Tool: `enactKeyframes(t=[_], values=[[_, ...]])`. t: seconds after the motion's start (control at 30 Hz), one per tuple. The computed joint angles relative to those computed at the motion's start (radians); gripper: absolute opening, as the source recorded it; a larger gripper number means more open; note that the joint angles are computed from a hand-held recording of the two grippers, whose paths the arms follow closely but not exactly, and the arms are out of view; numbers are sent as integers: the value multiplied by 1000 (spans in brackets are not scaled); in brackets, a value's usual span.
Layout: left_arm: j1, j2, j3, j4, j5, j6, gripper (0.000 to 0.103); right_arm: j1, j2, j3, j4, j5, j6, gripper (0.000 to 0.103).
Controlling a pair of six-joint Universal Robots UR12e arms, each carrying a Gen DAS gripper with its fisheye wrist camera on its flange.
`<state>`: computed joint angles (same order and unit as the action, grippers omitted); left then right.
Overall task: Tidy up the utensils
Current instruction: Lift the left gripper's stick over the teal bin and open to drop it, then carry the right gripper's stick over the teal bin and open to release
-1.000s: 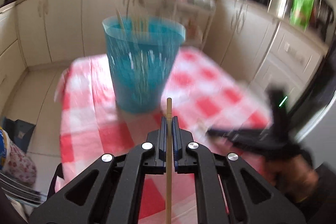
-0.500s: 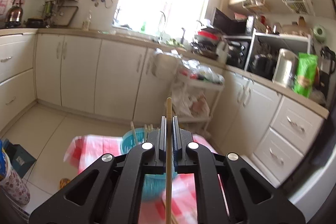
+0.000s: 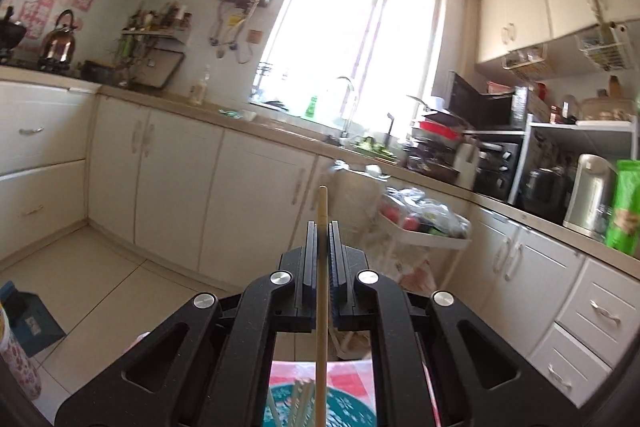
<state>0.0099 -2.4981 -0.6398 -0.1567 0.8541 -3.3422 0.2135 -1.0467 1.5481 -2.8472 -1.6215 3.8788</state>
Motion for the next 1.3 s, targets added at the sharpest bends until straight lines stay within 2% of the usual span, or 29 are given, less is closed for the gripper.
enactKeyframes(t=[0.17,0.43,0.63,0.7,0.77,0.87,0.97,1.07,1.3], values=[[-11,-26,17,-59,34,26,5,-5,2,-1,5,17,13,6],[-11,26,-118,-89,71,138,5,-7,3,-1,3,22,17,6],[-1,62,-187,-134,66,204,7,-10,-2,11,-16,26,32,6],[7,82,-222,-137,58,217,13,-10,-3,14,-24,26,33,6],[16,103,-259,-124,53,222,30,-11,-5,21,-37,29,38,6],[46,151,-352,-71,32,214,46,-12,-10,35,-67,29,47,6],[78,199,-448,-38,16,221,54,-9,-15,43,-83,18,42,6],[112,240,-541,-43,16,246,63,-10,-20,59,-119,29,57,6],[170,285,-679,-211,54,366,64,-8,-27,87,-297,65,81,6]])
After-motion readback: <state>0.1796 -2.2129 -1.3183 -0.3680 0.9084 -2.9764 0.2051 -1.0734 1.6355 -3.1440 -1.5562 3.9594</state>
